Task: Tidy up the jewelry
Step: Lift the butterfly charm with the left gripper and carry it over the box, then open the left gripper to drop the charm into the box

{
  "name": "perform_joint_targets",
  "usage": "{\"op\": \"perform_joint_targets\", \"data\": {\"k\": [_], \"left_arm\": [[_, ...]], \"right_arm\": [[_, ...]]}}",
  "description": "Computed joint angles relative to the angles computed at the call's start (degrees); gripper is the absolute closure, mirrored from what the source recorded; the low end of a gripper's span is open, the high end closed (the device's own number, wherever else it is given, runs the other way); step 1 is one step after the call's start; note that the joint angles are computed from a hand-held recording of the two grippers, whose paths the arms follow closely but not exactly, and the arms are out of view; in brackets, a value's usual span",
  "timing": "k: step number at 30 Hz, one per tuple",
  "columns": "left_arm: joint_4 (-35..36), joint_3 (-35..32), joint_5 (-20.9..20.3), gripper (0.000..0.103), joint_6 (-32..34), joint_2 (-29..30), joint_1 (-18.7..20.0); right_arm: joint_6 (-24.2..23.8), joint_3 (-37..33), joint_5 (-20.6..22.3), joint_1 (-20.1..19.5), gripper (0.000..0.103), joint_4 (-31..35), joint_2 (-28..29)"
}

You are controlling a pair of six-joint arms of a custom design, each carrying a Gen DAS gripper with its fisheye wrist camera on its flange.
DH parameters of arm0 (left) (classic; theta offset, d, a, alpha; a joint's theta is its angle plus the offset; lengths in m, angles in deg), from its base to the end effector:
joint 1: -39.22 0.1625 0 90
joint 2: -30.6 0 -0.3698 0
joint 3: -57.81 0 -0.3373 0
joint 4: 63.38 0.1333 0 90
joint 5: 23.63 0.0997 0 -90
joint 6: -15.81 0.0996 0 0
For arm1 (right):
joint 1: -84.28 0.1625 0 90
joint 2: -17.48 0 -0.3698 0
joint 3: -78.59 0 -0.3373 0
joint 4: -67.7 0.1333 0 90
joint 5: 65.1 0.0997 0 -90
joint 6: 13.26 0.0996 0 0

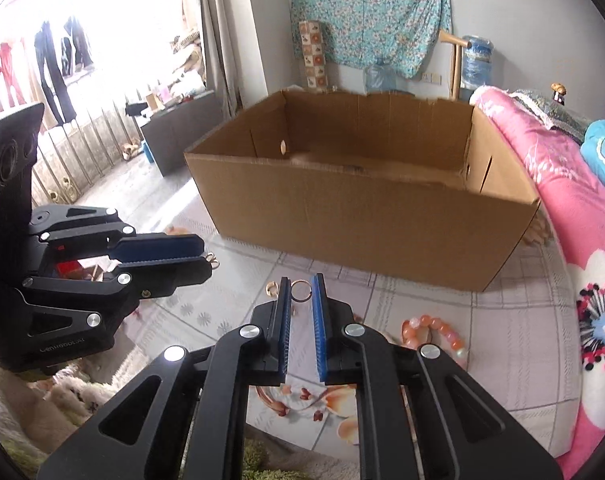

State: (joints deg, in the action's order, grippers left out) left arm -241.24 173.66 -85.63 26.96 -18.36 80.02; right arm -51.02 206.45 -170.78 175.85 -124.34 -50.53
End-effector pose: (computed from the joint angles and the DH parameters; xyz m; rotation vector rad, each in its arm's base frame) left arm -0.2607 -0.4629 0.0848 1.2563 2.4099 -0.6956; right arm 0.1186 -0.4431 0.2096 0.7279 -2.4378 0.8229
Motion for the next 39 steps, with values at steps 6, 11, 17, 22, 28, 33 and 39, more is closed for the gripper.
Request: {"op": "perform_joint_targets", "data": {"k": [6,11,17,22,28,33,39], "left_arm": [[3.38,-10.60,-5.19,0.089,4.30,1.68,1.79],[16.66,-26.41,-4.74,0.089,2.53,9.67,4.60],[38.30,-48.62,-5.10,0.089,-4.54,21.13,8.23],[51.04,-61.01,-6.62,0.089,-10.58,27.43,10.36],[59.35,-70.36,-8.25,0.079,-15.37,31.76,11.62],[58.04,-70.13,-8.84,0.077,-16.46,31.81,11.72],[51.70,-64.09,-8.44,0.077,-15.12,28.62,11.13]], "right_arm": [[-2.77,-8.68,5.36,1.71,0.092,7.03,-1.82],[-2.36,-21.97,1.26,2.40,0.092,18.00,4.23],[0.62,-36.72,-7.30,1.61,0.092,33.35,12.93],[3.59,-44.70,-12.28,0.79,0.092,42.58,17.67],[6.50,-48.60,-12.17,-0.13,0.092,47.71,19.00],[6.16,-48.28,-10.61,-0.83,0.091,46.05,18.23],[6.56,-47.12,-6.64,-1.52,0.091,44.31,15.94]]}}
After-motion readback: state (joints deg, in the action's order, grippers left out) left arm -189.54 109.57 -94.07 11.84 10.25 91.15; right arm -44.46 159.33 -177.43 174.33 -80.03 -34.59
